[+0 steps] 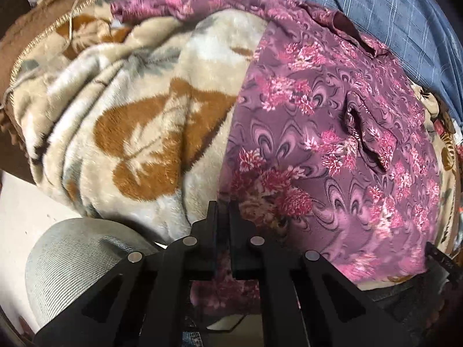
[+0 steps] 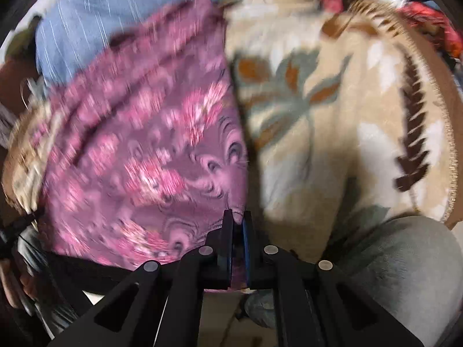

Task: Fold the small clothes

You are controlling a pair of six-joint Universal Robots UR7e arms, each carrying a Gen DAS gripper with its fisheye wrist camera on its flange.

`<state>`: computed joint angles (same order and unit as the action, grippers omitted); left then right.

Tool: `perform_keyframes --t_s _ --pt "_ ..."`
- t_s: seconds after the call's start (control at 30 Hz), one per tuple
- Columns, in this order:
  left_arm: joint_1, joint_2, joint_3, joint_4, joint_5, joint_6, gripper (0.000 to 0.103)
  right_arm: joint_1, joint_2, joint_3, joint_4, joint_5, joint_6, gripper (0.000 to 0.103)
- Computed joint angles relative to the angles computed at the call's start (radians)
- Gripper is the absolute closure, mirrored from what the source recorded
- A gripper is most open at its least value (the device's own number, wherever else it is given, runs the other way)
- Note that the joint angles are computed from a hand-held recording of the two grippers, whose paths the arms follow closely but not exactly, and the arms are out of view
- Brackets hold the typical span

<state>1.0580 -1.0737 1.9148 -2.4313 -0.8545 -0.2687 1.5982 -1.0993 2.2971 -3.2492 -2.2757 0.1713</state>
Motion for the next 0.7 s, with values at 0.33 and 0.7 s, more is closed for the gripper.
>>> perform_keyframes --t_s 0.33,0.7 --pt "0.069 -0.005 -0.193 -0.192 -0.147 0.017 0.041 0.211 0.007 -0.132 -0.112 -0.047 -0.176 0.038" --pt "0.291 0.307 -0.741 -0.026 -0.192 -0.232 0.043 0.248 0.427 -0.815 0.231 0.314 -0.218 0.038"
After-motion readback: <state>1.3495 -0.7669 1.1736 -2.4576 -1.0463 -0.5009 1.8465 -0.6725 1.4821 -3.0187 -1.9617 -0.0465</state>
